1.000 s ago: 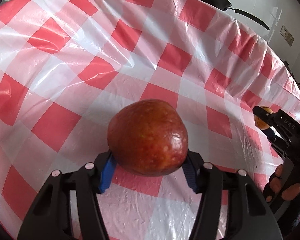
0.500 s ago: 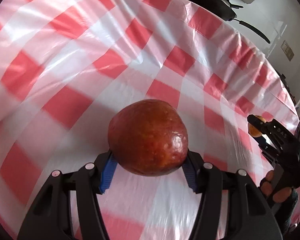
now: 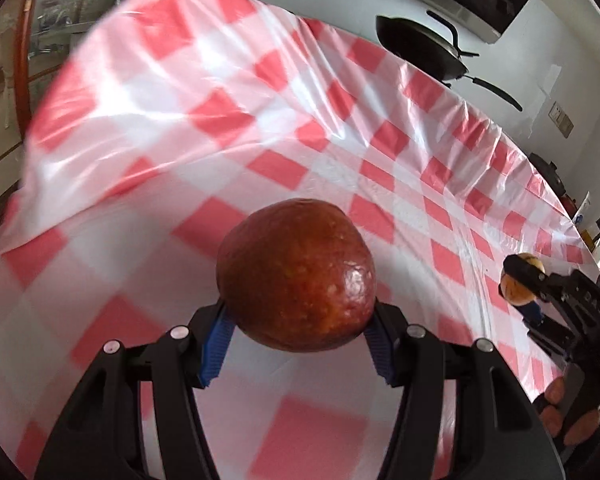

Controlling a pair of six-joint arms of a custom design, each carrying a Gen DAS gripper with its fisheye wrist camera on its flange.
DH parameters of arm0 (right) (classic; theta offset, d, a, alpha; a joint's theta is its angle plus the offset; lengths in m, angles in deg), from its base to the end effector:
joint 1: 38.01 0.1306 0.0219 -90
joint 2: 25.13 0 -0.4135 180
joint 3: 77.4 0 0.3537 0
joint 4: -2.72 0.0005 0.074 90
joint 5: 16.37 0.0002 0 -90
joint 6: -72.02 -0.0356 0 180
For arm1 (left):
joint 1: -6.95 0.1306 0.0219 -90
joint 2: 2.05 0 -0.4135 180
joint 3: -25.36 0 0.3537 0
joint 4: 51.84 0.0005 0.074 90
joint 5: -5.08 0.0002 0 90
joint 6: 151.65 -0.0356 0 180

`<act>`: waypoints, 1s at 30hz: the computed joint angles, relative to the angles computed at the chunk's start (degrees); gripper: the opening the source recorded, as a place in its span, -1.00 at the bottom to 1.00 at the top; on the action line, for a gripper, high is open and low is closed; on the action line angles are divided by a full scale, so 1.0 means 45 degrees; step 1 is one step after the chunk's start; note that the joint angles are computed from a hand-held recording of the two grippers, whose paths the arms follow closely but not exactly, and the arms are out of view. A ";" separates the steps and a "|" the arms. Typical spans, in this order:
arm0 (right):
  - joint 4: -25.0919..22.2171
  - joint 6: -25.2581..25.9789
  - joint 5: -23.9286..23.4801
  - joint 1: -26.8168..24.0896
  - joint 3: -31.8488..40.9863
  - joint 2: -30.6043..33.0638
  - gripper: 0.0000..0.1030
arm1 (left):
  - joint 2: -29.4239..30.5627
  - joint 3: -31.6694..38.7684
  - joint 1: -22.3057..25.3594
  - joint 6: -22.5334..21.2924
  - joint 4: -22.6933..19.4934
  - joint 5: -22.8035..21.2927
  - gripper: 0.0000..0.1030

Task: Organize fruits
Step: 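Lift the apple and pepino and carry them toward the white box, then lower the apple and pepino into the white box and open both grippers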

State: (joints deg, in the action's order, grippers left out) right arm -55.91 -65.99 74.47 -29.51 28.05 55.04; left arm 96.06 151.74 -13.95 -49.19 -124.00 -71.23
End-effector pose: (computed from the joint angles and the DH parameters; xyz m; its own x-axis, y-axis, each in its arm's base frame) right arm 0.3587 0.0526 0.6287 -0.4646 0.6820 -0.5648 0.3133 0.7232 0.6155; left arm 0.4358 -0.1760 0.6321 -0.7416 0.0588 -0.6683 0.3543 0.8802 -0.3157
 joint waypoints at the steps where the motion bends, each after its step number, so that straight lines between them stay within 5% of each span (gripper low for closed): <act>1: 0.0087 -0.0192 0.0114 0.0455 -0.0078 -0.0047 -0.14 | -0.0176 -0.0214 0.0150 -0.0080 0.0057 0.0043 0.14; 19: -0.1033 0.0965 0.1004 0.5240 0.2078 0.1597 -0.14 | -0.3001 -0.3101 0.3665 -0.1555 0.0896 0.1491 0.14; 30: -0.2350 0.4074 0.0859 0.8303 0.5173 0.4184 -0.14 | -0.4356 -0.4076 0.8310 -0.2873 0.1335 0.3144 0.12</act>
State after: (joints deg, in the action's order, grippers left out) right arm -66.49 -47.65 78.34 7.86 51.33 73.87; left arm 76.45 133.40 23.45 -62.12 -117.99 -57.08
